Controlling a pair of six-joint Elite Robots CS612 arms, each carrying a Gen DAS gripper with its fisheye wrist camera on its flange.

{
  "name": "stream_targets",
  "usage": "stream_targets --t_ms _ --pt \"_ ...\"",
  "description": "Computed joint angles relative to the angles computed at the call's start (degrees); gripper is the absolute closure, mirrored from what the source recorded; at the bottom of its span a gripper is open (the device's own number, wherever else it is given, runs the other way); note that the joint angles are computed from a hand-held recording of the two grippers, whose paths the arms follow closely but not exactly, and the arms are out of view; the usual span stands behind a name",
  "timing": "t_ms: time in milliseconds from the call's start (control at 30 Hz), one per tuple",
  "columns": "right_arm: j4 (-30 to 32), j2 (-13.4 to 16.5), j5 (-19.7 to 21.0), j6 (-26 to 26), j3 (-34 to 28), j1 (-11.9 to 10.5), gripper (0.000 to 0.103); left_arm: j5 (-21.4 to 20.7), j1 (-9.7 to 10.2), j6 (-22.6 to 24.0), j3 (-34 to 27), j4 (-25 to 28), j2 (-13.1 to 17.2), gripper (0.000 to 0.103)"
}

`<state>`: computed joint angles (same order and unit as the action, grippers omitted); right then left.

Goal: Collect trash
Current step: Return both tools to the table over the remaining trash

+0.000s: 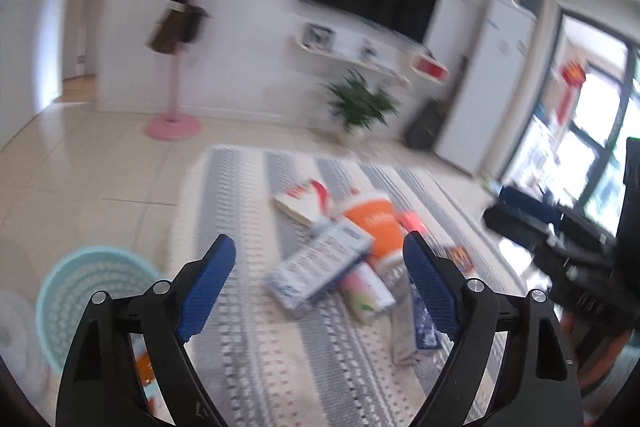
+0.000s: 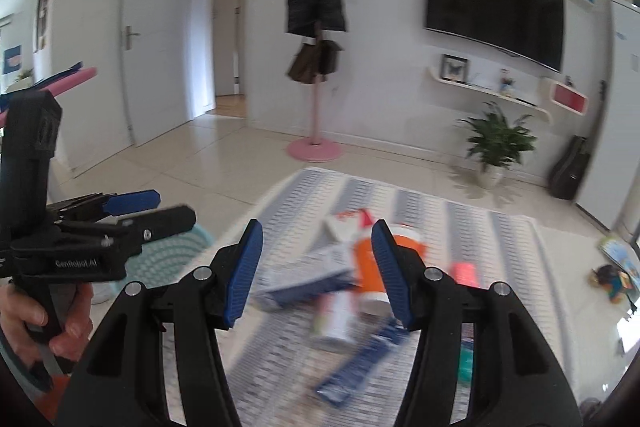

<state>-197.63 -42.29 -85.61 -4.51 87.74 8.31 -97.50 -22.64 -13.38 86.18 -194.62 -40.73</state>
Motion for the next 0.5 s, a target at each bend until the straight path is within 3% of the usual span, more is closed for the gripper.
stream_targets --t_ms 100,300,500 --pt "-0.6 -0.3 -1.2 2.4 1.7 -1.9 0.057 -2.1 -0.25 3.5 -3.7 5.0 2.5 0.019" --pt "1.5 0.2 -3.5 9.1 3.5 -5.6 0.057 -3.9 0.10 9.4 -11.1 17.2 7.2 0.019" --pt "3.5 1.4 -5.0 11.7 4.6 -7.9 0.057 -6.8 0.94 13.4 -19.6 27.5 11.8 0.019"
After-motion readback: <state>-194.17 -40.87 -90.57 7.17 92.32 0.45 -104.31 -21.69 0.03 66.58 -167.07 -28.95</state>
